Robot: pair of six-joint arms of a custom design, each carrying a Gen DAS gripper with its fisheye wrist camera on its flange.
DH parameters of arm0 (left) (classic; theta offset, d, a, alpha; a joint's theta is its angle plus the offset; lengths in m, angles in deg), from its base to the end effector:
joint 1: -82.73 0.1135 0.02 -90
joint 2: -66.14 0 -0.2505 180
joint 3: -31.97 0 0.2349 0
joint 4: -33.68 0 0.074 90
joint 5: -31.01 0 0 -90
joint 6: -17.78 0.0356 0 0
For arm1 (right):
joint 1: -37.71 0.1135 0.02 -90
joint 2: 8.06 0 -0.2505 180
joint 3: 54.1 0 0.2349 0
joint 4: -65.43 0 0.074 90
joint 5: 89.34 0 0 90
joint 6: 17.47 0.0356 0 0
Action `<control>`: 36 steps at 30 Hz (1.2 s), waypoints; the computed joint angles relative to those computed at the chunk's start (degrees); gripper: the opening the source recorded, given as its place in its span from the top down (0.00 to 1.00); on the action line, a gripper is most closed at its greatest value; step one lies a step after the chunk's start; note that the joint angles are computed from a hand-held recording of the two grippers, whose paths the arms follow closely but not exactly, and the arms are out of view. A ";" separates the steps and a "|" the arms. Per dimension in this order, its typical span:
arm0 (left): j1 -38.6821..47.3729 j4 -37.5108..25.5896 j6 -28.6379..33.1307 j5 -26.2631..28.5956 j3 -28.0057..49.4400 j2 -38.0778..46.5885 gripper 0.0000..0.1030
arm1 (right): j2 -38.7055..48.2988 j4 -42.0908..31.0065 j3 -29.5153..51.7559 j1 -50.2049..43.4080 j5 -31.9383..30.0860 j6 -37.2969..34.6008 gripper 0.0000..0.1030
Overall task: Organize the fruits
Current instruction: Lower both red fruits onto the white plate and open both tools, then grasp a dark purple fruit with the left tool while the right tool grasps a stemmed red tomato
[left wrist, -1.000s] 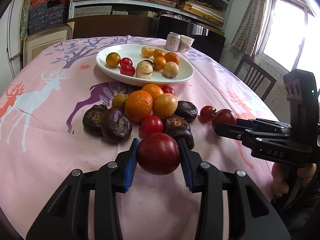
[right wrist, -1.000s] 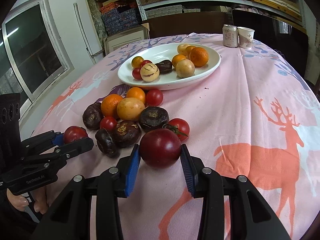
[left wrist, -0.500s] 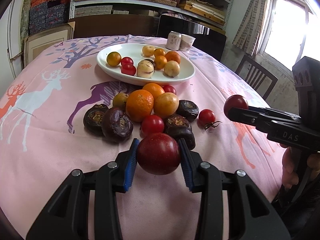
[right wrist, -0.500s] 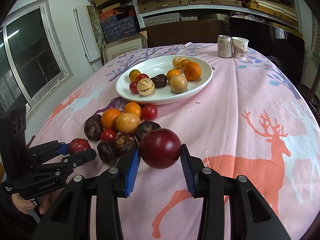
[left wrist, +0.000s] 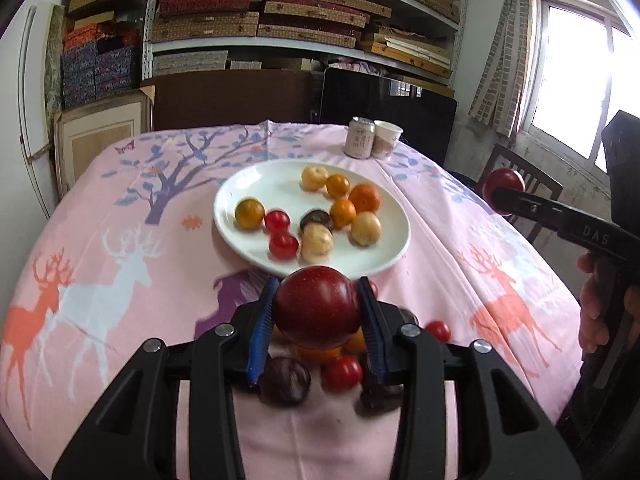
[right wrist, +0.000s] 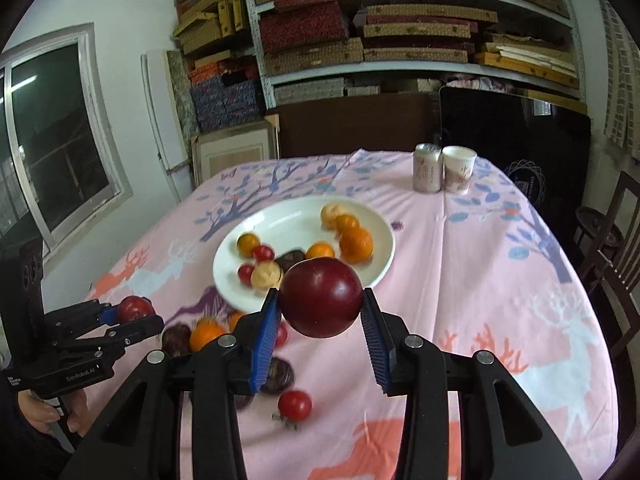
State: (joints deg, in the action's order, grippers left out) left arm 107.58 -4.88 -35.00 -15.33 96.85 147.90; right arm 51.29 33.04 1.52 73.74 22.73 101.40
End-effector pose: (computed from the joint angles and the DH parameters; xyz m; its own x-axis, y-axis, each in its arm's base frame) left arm 0.2512 0.0893 0.2111 -0.5640 0.2210 -0.7956 0.4929 0.8632 -0.1096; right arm 0.1802 0.1145 0.2507 -0.5621 0.1444 -0.8143 -0.0322 0.9801 0.1961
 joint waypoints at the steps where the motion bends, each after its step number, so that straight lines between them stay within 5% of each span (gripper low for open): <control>1: -1.75 0.52 -2.13 -1.08 2.41 1.39 0.62 | 1.52 1.05 1.48 -2.49 -1.67 -0.79 0.60; 11: -14.67 -3.38 -16.87 -13.61 31.95 28.04 0.62 | 31.07 8.26 18.58 -12.11 -11.94 -4.98 0.60; 17: -17.53 -3.91 -18.73 -17.80 38.81 36.71 0.59 | 44.97 9.38 28.91 -11.50 -12.24 -9.19 0.60; 19: -17.58 -3.35 -19.42 -17.73 39.12 36.89 0.49 | 45.96 11.03 29.51 -10.81 -11.00 -10.76 0.53; 27: -13.89 1.77 -17.24 -14.78 29.14 28.24 0.37 | 35.31 12.74 19.45 -11.49 -13.13 -6.76 0.45; 32: -9.84 4.91 -8.42 -12.21 14.53 17.79 0.32 | 23.98 16.15 3.95 -9.99 -13.08 -2.37 0.38; 36: -5.80 8.45 0.62 -10.46 1.56 8.52 0.30 | 18.57 14.82 -3.69 -4.79 -6.89 -0.20 0.38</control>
